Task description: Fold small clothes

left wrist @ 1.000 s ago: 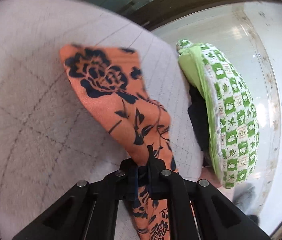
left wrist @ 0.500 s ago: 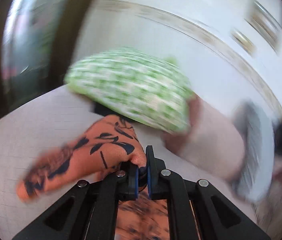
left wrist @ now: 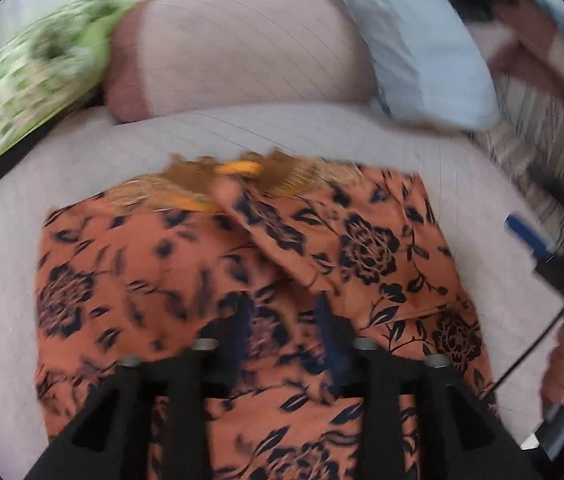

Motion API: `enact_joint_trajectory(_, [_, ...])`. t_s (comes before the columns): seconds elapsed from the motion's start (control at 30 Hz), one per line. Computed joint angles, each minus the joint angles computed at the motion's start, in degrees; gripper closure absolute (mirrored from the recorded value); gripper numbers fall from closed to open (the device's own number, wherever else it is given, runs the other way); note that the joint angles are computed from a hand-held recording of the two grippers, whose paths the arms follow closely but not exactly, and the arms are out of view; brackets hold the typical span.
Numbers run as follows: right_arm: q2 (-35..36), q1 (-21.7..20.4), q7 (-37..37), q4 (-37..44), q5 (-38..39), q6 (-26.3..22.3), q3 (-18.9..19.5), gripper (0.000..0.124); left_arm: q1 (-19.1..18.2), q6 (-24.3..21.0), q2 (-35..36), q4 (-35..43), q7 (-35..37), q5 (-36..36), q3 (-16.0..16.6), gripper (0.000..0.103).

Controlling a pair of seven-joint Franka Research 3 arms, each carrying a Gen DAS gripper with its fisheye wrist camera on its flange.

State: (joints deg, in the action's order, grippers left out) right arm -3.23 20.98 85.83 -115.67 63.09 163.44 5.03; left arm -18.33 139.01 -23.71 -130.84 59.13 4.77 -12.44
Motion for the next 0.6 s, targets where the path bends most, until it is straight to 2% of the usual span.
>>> enact_joint_trajectory(0.07, [1.15,0.03,-0.98,1.44,-1.50,-2.22,0.06,0.045,1.12,1.91,-7.11,-5.36,-2.68,-0.27,0.93,0.033])
enact_joint_trajectory(0.17, [3.75,0.37,-0.73,4.75,-8.43,-7.78,1.11,0.045,5.77,0.83,-14.55,-10.47,-8.45,2.59,1.57,0.031])
enact_joint_trajectory(0.23, [5.81,1.46,1.65,7.29,-17.87,-9.45,2.30,0.045,10.16,-3.45,-16.30,-11.80,-12.59,6.10,0.76,0.031])
enact_joint_trajectory(0.3, [7.11,2.97,3.35,8.76,-27.33,-9.99,3.29,0.045,11.98,-3.70,-16.81,-13.94,-14.74,7.42,2.28,0.032])
enact_joint_trajectory(0.4, [9.06,5.82,5.94,10.87,-40.32,-9.49,4.18,0.045,12.29,-4.64,-14.05,-14.33,-15.38,5.99,4.82,0.032])
enact_joint_trajectory(0.5, [12.54,9.98,15.82,14.75,-58.90,-9.10,2.49,0.045,13.29,-4.63,-11.34,-13.30,-15.12,6.84,5.05,0.032])
enact_joint_trajectory(0.57, [16.75,11.89,17.94,20.92,-65.25,-13.63,1.91,0.045,14.70,-5.95,-9.06,-11.92,-16.89,9.08,3.36,0.032])
enact_joint_trajectory(0.6, [19.77,13.38,19.08,25.42,-69.04,-17.52,1.24,0.045,14.72,-6.94,-8.07,-11.39,-16.77,9.71,3.19,0.032])
